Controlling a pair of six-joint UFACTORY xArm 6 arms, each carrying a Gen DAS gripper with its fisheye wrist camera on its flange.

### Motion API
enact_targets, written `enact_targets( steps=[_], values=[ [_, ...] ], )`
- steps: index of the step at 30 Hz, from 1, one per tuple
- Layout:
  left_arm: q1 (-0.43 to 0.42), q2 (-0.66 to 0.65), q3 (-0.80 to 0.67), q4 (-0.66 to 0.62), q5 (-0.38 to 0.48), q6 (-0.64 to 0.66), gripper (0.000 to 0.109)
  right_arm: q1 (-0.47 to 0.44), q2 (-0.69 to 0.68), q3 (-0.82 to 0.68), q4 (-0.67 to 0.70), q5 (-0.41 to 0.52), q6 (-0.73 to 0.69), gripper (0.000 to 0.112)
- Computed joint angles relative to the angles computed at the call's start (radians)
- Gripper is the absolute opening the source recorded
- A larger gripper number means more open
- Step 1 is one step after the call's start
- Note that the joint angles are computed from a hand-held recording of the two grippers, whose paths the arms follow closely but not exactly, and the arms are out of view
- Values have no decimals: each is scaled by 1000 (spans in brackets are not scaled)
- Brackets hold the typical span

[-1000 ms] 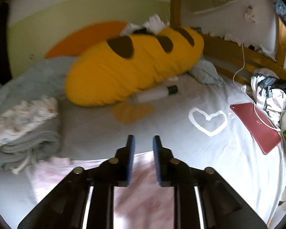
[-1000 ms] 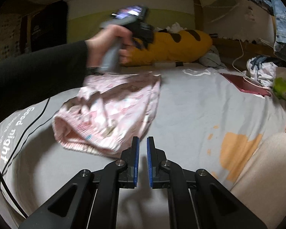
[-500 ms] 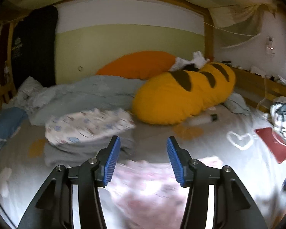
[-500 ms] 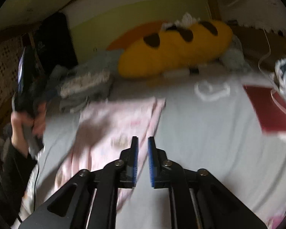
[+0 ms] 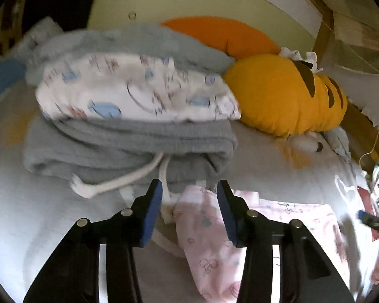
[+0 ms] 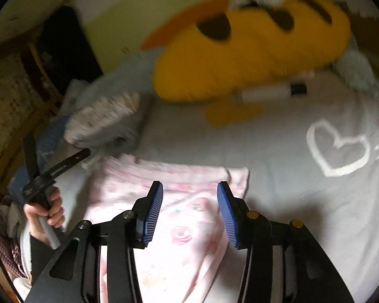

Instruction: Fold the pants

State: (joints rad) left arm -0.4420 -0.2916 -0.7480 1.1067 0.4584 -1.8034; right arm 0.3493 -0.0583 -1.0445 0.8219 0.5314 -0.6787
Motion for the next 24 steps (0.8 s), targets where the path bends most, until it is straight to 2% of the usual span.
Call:
enact_targets(
  steps=[2, 5, 10, 11, 12, 13, 14, 15, 17, 20, 22, 24],
  values=[
    [17, 12, 12, -37, -46, 8, 43, -4, 59, -38, -11, 1, 16, 47],
    [50, 17, 36, -58, -164, 27, 43, -5, 114, -83, 13, 11, -8, 47],
    [59, 55, 34, -175, -211, 140, 43, 11, 186, -129, -54, 11, 36, 45],
    [58, 69, 27, -196, -213, 159, 42, 13, 197, -133, -51, 13, 31, 36],
    [56, 78, 22, -207, -209, 169, 40, 13, 206, -140, -43, 20, 24, 32],
    [57, 84, 21, -212, -214, 175, 27, 15, 209, -139, -28, 14, 11, 27],
    [62, 90, 21, -215, -226, 181, 12, 17, 208, -135, -10, 2, -8, 17],
    [65, 95, 20, -207, -240, 174, 8, 18, 204, -129, 0, -9, -22, 11],
    [70, 93, 12, -114, -255, 96, 6, 23, 189, -112, 37, -49, -56, 5],
    [51, 72, -21, 110, -213, -80, 6, 23, 140, -79, 136, -91, -134, 3],
    [35, 55, -39, 254, -191, -203, 6, 29, 108, -58, 139, -121, -142, 3],
    [15, 48, -57, 341, -161, -275, 6, 42, 68, -27, 95, -172, -108, 3]
  ],
)
